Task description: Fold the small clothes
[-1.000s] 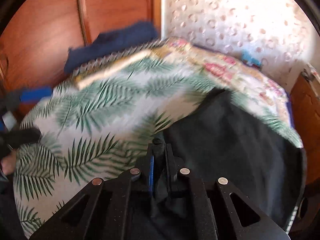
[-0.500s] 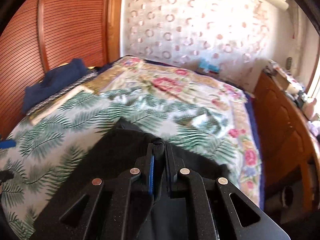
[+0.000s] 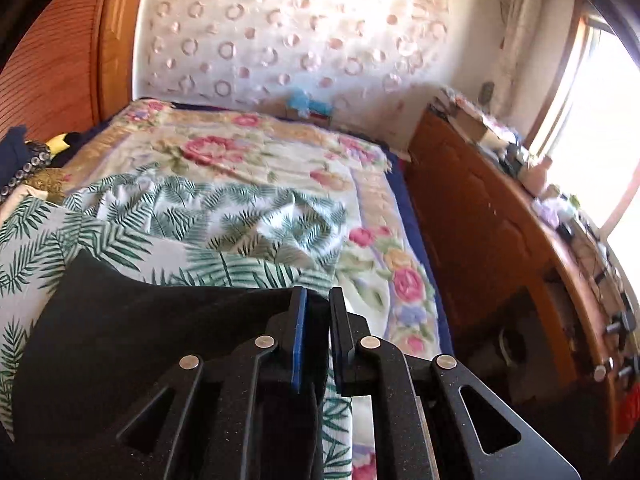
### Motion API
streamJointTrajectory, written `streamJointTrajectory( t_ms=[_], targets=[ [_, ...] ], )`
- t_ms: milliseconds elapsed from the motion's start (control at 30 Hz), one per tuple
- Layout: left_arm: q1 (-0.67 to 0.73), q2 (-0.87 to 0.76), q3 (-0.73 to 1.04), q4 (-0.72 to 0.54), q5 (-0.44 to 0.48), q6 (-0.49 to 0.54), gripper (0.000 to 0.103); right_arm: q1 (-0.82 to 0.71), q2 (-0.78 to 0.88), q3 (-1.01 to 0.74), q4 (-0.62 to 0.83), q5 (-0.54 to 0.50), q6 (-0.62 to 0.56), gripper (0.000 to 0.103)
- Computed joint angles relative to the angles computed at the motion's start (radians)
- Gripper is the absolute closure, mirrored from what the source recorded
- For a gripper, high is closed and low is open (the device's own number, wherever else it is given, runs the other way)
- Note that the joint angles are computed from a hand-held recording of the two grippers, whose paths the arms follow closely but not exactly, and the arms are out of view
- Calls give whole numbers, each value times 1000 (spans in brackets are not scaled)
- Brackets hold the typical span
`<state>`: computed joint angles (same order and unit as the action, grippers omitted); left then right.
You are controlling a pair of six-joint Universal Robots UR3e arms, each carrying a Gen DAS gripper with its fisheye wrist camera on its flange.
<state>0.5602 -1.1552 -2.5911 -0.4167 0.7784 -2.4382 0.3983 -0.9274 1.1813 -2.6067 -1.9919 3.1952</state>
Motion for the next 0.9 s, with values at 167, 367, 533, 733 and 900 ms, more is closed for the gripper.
streamJointTrajectory(
  t_ms=[167,367,533,733,900],
  targets=[
    [-40,-30,11,21,14,-18,22,13,-102,162,-43,44,18,74],
    [-134,-104,35,98,52,-68,22,61,-341,570,-243,90,13,74],
    [-253,-207,95,163,89,-127,22,145,-480,885,-424,93,82,74],
    [-382,-319,147,244,153,-189,22,231,-547,1066,-494,47,185,74],
    [-431,-345,132,276,196,-205,22,139,-663,1235,-590,117,156,74]
  ],
)
